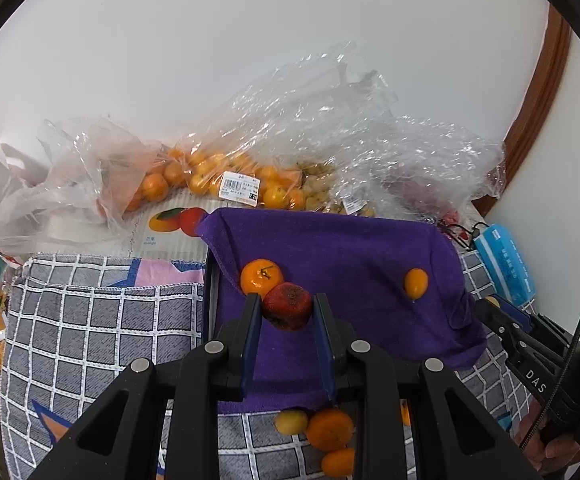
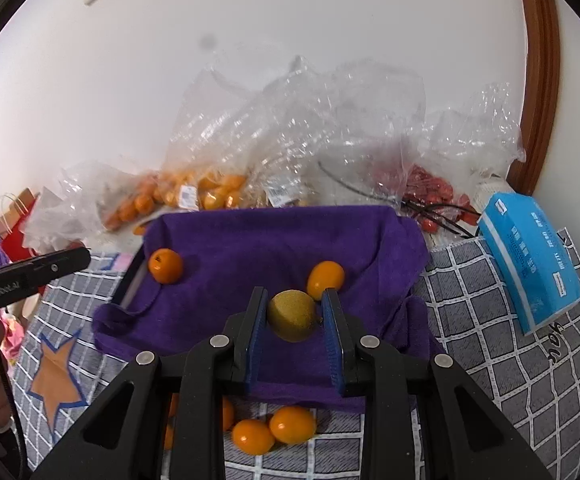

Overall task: Organize fruits
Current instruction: 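Lower the red apple onto the towel and open left tool while right tool releases the lemon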

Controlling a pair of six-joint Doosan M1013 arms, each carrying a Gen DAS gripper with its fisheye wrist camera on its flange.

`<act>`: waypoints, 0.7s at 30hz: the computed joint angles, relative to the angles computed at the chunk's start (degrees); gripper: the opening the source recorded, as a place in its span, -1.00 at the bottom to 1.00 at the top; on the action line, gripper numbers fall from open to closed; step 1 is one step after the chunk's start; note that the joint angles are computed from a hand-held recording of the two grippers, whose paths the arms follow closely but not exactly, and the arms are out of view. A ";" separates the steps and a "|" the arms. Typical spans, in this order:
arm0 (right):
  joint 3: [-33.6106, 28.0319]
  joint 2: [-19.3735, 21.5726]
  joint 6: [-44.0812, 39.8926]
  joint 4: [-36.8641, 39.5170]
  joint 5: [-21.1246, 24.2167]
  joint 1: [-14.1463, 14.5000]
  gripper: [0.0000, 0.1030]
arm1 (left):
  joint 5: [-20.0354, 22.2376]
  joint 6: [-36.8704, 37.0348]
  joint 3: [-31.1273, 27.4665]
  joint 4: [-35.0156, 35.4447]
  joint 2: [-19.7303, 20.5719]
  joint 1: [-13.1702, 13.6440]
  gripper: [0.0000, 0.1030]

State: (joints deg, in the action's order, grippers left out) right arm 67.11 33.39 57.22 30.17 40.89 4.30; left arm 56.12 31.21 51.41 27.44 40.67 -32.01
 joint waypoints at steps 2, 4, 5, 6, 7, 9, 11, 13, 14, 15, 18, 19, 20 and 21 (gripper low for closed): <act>-0.19 0.38 -0.42 0.32 -0.10 -0.13 -0.47 | 0.34 0.85 -0.78 -1.11 0.67 0.41 -0.52; -0.28 0.69 -0.52 0.55 -0.29 -0.23 -0.47 | 1.26 1.58 -1.68 -1.78 1.41 0.67 -0.52; -0.41 0.95 -0.38 0.72 -0.25 -0.29 -0.47 | 1.66 1.97 -2.01 -2.08 1.69 0.77 -0.52; -0.78 1.32 0.10 0.48 0.03 -0.30 -0.47 | 2.15 2.33 -2.25 -2.25 1.97 0.85 -0.52; -1.04 1.63 0.38 0.60 0.37 -0.37 -0.47 | 2.26 2.32 -2.28 -2.24 2.09 0.91 -0.52; -1.93 2.42 1.65 -0.39 1.34 -0.29 -0.47 | 2.17 1.84 -1.96 -2.59 2.19 1.16 -0.52; -2.46 3.02 1.40 -0.33 1.77 -0.23 -0.47 | 2.14 1.61 -1.83 -3.37 2.37 1.48 -0.52; -2.89 3.48 1.58 -0.74 1.89 -0.08 -0.47 | 2.44 1.82 -1.98 -3.96 2.71 1.76 -0.52; -3.39 3.93 1.90 -1.11 2.29 0.01 -0.47 | 2.53 1.94 -2.03 -4.10 2.84 1.84 -0.52; -3.69 4.20 2.14 -1.36 2.56 0.07 -0.47 | 2.44 2.02 -1.99 -4.34 2.95 1.95 -0.52; -4.35 5.07 2.48 -2.18 2.90 0.31 -0.47 | 2.47 2.60 -2.32 -5.67 3.57 2.37 -0.52; -4.66 5.42 2.56 -2.41 3.19 0.36 -0.47 | 2.84 2.82 -2.61 -5.98 3.89 2.47 -0.52; -5.04 5.87 3.07 -3.02 3.57 0.47 -0.47 | 3.02 3.06 -2.73 -6.30 4.08 2.55 -0.52; -5.19 6.10 3.39 -3.38 3.74 0.52 -0.47 | 2.82 3.38 -2.63 -6.81 4.22 2.71 -0.52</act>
State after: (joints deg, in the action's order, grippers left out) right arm 61.92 39.48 60.61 26.79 44.63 4.82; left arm 58.94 34.58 48.78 20.63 44.89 -29.30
